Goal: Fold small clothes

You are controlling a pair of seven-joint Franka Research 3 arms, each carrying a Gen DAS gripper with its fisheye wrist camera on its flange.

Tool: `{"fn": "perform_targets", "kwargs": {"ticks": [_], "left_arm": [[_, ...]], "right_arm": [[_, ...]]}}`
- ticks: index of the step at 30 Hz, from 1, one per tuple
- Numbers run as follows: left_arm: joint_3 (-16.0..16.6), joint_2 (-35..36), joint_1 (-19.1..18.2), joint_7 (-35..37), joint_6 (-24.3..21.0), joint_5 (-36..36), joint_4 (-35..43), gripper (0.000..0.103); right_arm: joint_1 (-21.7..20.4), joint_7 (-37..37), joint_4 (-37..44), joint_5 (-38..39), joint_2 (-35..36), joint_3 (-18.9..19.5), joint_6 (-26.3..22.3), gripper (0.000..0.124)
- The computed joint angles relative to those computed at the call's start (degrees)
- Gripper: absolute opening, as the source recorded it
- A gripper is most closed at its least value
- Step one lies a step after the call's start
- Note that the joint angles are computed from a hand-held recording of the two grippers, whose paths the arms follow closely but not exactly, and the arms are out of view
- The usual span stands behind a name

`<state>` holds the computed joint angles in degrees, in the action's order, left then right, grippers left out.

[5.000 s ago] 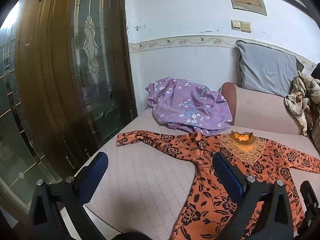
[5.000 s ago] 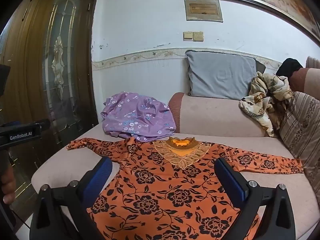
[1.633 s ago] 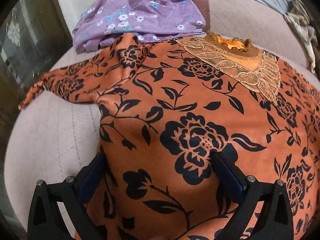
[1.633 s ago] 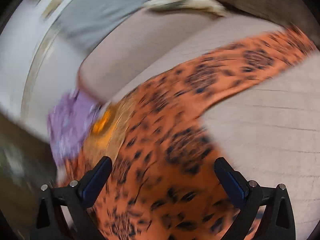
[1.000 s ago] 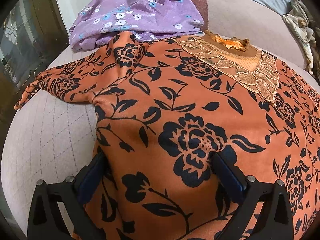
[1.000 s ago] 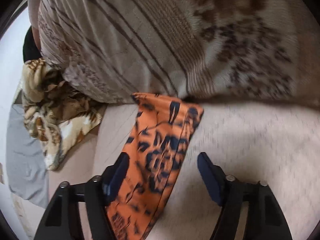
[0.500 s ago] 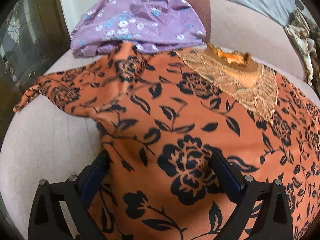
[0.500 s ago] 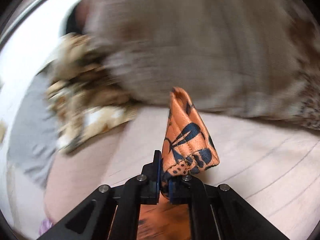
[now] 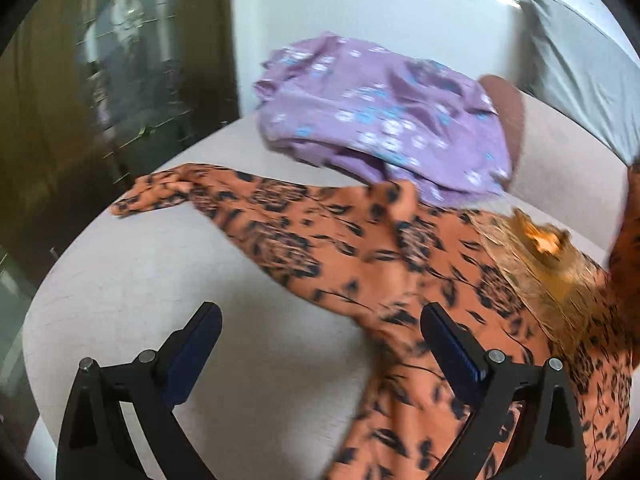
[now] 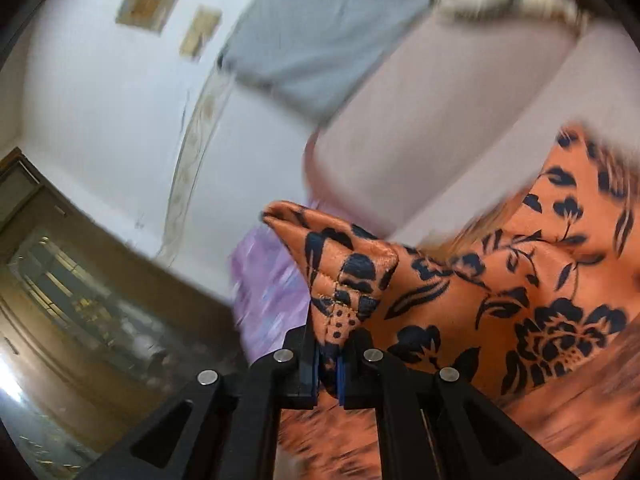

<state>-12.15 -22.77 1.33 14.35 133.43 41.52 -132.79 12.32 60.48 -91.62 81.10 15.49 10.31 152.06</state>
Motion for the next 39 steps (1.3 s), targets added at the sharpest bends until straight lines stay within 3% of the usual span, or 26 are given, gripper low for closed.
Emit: {"fn": "perform_targets", "kwargs": {"ticks": [2, 4, 6, 8, 10, 12, 13, 15, 17, 18, 20, 22, 25, 28, 30, 36, 39], "left_arm": [[0.4, -0.9, 0.5, -0.7, -0.5, -0.1, -0.6, 0.100], [1.0, -1.4, 1.1, -1.1, -0.1, -0.2, -1.1, 0.100], [1.5, -1.6, 1.4, -0.9, 0.3, -1.1, -1.3, 0.100], [1.8, -1.4, 1.6, -0.6, 0.8, -1.7, -1.3, 0.100], [1.9, -1.0, 1.8, -0.1, 1.6, -2.0, -1.1, 0.100], [2.3, -0.4, 1.5, 1.4, 3.7, -2.5, -1.0, 0.100], [2.7, -0.1, 1.2, 2.4, 4.9, -3.2, -1.0, 0.099], [3.1, 0.4, 0.7, 4.1, 7.6, -5.0, -1.3, 0.089], [3.0, 1.5, 0.4, 6.2, 8.4, -6.1, -0.8, 0.067], [2.9, 2.7, 0.1, 7.6, 8.1, -6.9, -0.1, 0.063], [2.7, 4.5, -0.4, 9.0, 7.8, -8.6, 0.7, 0.055], [2.5, 6.6, -0.9, 10.1, 6.9, -9.9, 1.7, 0.055], [2.2, 12.3, -3.0, 16.2, 1.2, -12.1, 5.8, 0.058], [0.2, 13.9, -3.6, 14.0, -3.6, -3.9, 8.3, 0.064], [1.6, 13.2, -4.2, 15.7, -1.6, -6.0, 7.8, 0.064], [3.6, 8.0, -1.6, 11.8, 1.9, -6.6, 4.3, 0.067], [4.9, 4.9, 1.3, 9.5, 1.7, -6.4, 2.4, 0.077]], "right_arm": [[1.6, 3.2, 3.6, 0.0, 4.2, 1.7, -2.4, 0.010], [4.2, 12.9, 8.4, -8.7, 9.2, 1.9, -7.3, 0.015], [4.9, 21.9, 13.3, -17.5, 13.6, 2.7, -14.5, 0.055], [3.2, 19.2, 11.3, -13.5, 13.2, 5.2, -15.4, 0.068], [1.6, 13.9, 8.6, -10.5, 10.9, 6.0, -13.7, 0.071], [0.3, 11.4, 6.6, -11.4, 8.6, 5.4, -13.3, 0.072], [0.7, 10.7, 3.8, -13.1, 5.9, 3.2, -12.0, 0.072], [1.4, 10.8, -1.3, -18.0, 0.7, 0.7, -9.1, 0.072], [2.0, 11.1, -6.6, -24.4, -3.2, -1.7, -6.5, 0.066], [2.0, 10.9, -9.2, -27.1, -4.9, -2.8, -5.1, 0.057], [1.5, 11.6, -11.3, -29.6, -5.9, -4.0, -5.1, 0.052], [0.6, 11.8, -13.4, -29.6, -5.8, -4.9, -3.9, 0.050], [1.8, 19.4, -11.2, -40.8, -1.4, -6.8, -1.3, 0.050], [2.8, 27.1, -7.1, -52.7, 2.3, -8.4, -5.3, 0.051], [2.8, 28.5, -6.9, -55.1, 2.2, -7.9, -4.3, 0.052], [-0.4, 23.4, -6.0, -48.7, 1.4, -4.7, -4.7, 0.056], [-0.3, 24.2, -5.9, -47.4, 1.4, -4.6, -4.8, 0.057]]}}
